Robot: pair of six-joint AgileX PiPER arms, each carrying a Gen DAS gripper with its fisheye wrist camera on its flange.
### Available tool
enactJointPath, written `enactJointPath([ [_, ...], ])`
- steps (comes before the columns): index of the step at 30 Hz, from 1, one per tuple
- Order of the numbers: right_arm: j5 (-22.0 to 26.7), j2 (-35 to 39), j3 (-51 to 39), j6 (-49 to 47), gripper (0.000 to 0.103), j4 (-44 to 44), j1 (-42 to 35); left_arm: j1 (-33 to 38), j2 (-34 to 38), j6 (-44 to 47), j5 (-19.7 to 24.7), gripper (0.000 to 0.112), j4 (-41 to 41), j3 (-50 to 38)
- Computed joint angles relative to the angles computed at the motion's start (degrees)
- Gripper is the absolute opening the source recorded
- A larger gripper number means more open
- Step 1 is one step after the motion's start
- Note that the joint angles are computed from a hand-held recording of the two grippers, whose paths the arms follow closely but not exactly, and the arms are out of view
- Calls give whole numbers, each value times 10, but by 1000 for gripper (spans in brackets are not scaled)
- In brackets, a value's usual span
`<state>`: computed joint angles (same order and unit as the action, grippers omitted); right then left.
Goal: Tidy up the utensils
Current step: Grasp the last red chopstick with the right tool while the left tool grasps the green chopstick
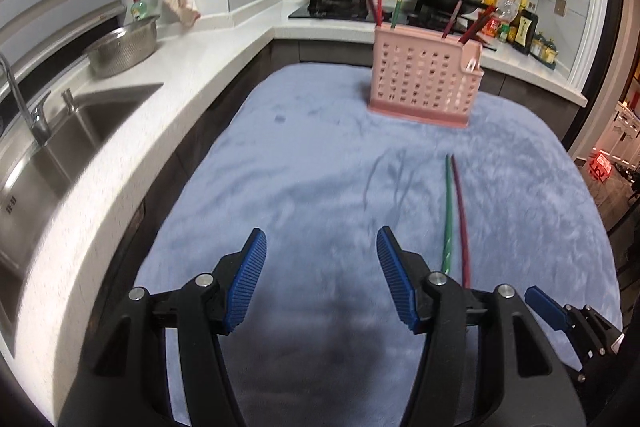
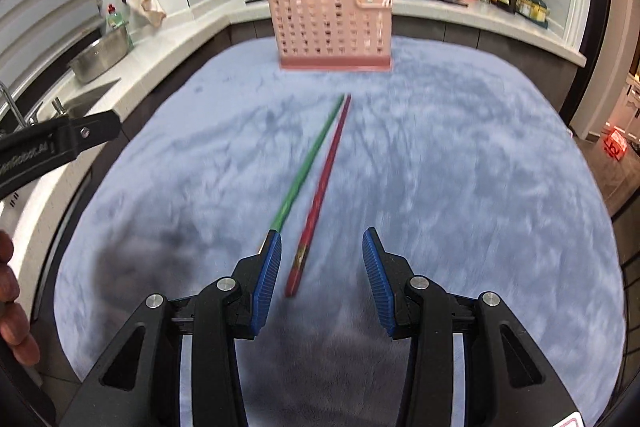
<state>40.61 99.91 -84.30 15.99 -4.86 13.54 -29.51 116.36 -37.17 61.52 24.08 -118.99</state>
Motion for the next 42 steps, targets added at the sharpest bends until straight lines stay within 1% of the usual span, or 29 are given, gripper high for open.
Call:
enactJointPath([
  [4,-4,12,9,-5,42,22,-3,4,-15,-11,-16,55,-3,55],
  [11,-6,48,-3,6,41,15,9,9,-22,-22,-28,55,-6,101],
  [14,-1,65,-17,8,35,21,9,8,-23,-21,-30,55,-9,109],
  [16,1,74,-24,13,27,15,10,5,-23,-19,-31,55,-10,112],
  [17,0,77,-26,18,25,8,11,4,-22,-18,-31,55,-11,112],
  [18,-2,78,-26,19,18,4,10,2,-21,-16,-31,55,-14,111],
  [19,-3,79,-25,18,12,2,9,1,-20,-14,-31,55,-17,110],
  [20,-4,78,-24,15,9,4,6,-1,-18,-11,-31,55,-21,108],
  [22,-6,72,-17,15,7,3,0,-4,-15,-4,-34,55,-30,104],
  [23,-7,68,-14,13,7,5,-3,-8,-12,-1,-35,55,-33,101],
  [25,-13,53,1,16,7,1,-11,-15,-5,9,-38,61,-45,94],
  [27,-17,41,12,11,7,5,-21,-19,4,22,-45,64,-67,86],
  [33,-19,13,33,-9,7,27,-50,-33,59,74,-49,64,-141,18],
  [36,-19,2,42,-18,7,35,-58,-41,96,83,-36,63,-147,-32],
  [38,-20,-3,48,-29,7,47,-65,-46,116,87,-25,59,-141,-58],
  [40,-21,-5,51,-33,7,53,-68,-45,128,97,-18,42,-147,-72],
  [42,-21,-6,54,-38,7,57,-70,-43,130,103,-21,32,-159,-70],
])
